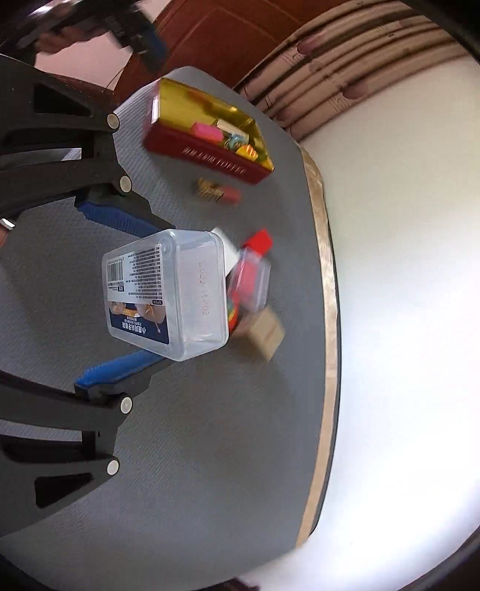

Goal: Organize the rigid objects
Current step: 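Lift the clear box with the right gripper while the left gripper grasps the lipstick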

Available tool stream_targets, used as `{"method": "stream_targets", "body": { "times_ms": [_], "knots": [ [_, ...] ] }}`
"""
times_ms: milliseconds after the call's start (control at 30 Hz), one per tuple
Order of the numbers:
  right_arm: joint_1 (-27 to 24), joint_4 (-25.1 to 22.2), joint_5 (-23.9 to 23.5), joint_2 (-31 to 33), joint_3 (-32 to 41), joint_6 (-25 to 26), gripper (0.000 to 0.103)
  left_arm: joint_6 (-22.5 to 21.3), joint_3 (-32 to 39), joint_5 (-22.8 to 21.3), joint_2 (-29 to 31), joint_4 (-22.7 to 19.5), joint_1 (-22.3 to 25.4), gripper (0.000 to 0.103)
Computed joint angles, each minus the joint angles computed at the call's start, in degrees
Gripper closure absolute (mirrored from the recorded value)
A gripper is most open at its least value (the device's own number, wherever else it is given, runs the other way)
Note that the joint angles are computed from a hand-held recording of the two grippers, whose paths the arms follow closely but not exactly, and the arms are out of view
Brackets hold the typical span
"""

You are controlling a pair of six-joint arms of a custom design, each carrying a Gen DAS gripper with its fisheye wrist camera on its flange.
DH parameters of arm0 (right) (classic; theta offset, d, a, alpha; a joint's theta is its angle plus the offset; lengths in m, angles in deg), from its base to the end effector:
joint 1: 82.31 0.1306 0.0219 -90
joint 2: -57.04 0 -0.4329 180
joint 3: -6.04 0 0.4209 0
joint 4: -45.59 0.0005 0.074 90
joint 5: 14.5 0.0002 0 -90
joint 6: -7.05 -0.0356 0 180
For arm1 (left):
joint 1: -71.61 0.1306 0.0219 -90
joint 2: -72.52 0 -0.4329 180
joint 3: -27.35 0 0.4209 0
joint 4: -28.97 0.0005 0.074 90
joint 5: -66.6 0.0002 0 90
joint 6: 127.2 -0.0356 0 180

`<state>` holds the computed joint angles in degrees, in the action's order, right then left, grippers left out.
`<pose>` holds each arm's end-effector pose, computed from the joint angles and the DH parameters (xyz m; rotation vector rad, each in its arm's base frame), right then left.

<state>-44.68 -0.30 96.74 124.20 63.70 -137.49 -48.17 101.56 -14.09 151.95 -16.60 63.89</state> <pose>0.2693 0.1907 0.3718 0.5028 2.4071 0.2317 0.4257 -0.0640 0.4332 0.4676 2.4040 -0.1745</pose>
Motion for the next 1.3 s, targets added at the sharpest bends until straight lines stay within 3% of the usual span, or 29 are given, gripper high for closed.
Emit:
{"method": "stream_targets", "body": {
  "times_ms": [133, 300, 433, 667, 1033, 1133, 1200, 1233, 1267, 1300],
  "knots": [
    [0.27, -1.75, 0.54, -4.61, -3.63, -2.48, 0.046, 1.59, 6.32, -0.12, 4.78, -3.36, -6.26, 0.035],
    [-1.42, 0.71, -2.32, -7.85, -7.45, -3.29, 0.046, 4.01, 16.57, -6.87, 16.58, -10.49, -12.83, 0.035],
    [-2.32, 2.74, -3.37, -9.19, -9.11, -2.4, 0.046, 5.35, 22.48, -11.63, 23.81, -14.31, -14.31, 0.035],
    [-6.22, 5.53, -7.41, -11.59, -11.97, -1.33, 0.046, 7.39, 31.12, -11.98, 33.29, -22.13, -13.95, 0.035],
    [-8.43, 7.67, -9.9, -11.96, -12.9, -0.51, 0.046, 6.93, 32.99, -16.22, 37.37, -21.66, -15.1, 0.035],
    [-8.57, 7.75, -10.07, -12.07, -12.94, -0.69, 0.046, 7.33, 33.57, -14.48, 38.45, -22.43, -14.63, 0.035],
    [-8.54, 7.69, -10.11, -11.96, -12.87, -0.77, 0.046, 7.62, 32.99, -12.49, 38.13, -20.93, -14.13, 0.047],
    [-8.56, 7.59, -10.13, -12.01, -12.86, -0.73, 0.046, 7.39, 32.93, -12.07, 38.07, -20.72, -13.92, 0.058],
    [-8.52, 7.8, -10.05, -11.63, -12.81, -0.78, 0.046, 7.43, 32.35, -12.72, 37.65, -19.56, -14.0, 0.082],
    [-8.5, 7.74, -10.06, -11.5, -12.73, -0.8, 0.046, 7.55, 32.45, -12.66, 37.71, -19.86, -14.12, 0.083]
  ]
}}
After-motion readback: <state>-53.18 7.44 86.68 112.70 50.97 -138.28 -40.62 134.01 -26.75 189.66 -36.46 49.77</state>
